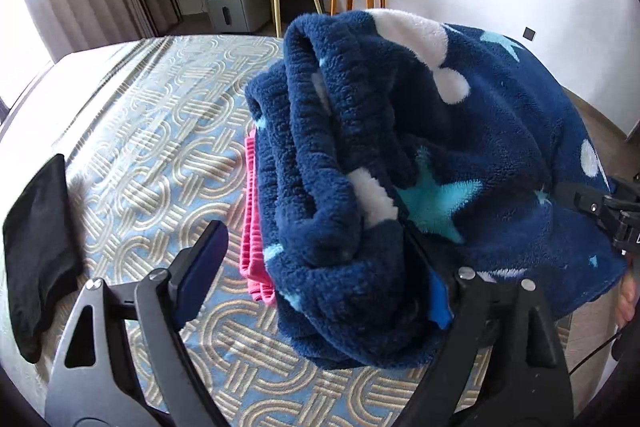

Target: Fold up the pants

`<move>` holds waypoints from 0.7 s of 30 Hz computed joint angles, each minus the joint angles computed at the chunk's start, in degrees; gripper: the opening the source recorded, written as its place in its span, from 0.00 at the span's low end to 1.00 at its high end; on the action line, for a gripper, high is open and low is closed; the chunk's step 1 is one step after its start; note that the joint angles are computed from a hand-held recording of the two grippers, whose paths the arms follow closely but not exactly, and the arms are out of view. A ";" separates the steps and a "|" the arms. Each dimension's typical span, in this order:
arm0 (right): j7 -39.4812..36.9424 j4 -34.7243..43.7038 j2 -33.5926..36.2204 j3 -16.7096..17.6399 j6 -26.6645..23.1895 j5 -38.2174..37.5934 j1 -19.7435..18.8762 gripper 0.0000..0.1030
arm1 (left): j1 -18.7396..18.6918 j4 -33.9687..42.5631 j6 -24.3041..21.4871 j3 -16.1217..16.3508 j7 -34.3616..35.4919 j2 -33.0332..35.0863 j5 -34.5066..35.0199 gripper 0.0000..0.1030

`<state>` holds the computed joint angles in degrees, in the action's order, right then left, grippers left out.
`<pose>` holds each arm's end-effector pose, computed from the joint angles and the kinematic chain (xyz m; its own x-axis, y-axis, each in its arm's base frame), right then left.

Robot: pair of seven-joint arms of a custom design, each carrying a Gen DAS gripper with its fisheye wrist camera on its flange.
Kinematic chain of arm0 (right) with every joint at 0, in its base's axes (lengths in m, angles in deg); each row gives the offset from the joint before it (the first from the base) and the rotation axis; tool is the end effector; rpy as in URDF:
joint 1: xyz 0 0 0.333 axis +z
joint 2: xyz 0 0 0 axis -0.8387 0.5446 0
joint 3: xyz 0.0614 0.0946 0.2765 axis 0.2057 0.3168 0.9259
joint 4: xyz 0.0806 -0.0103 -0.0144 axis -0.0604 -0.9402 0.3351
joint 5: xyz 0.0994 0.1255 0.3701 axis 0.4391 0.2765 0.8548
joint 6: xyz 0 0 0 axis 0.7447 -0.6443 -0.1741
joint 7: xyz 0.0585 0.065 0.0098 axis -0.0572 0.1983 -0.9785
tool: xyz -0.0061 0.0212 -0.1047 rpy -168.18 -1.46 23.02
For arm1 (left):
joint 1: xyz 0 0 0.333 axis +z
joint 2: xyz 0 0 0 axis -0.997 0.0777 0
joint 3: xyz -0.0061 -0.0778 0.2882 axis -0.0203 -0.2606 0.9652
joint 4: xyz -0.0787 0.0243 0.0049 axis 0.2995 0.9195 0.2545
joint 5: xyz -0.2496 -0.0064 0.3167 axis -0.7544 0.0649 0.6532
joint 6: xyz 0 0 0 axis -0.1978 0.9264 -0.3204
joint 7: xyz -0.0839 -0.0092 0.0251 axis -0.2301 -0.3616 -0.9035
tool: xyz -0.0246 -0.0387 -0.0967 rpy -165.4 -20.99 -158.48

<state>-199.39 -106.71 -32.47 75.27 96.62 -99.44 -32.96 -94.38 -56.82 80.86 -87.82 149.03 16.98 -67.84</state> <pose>0.4448 0.3245 0.5157 -0.4997 -0.8214 -0.2751 -0.5784 0.5528 -0.5999 0.5896 -0.2064 0.5362 -0.7297 -0.6785 -0.0841 -0.4892 0.6042 -0.6290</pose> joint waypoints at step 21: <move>5.15 25.73 8.95 8.73 -42.34 -15.91 16.83 0.74 | -1.97 -18.76 -2.15 8.99 12.97 -27.14 -17.63 0.84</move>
<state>-194.25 -80.98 -23.52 84.00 54.28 -115.34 -16.13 -96.35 -75.57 78.71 -78.83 162.00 -10.16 -85.47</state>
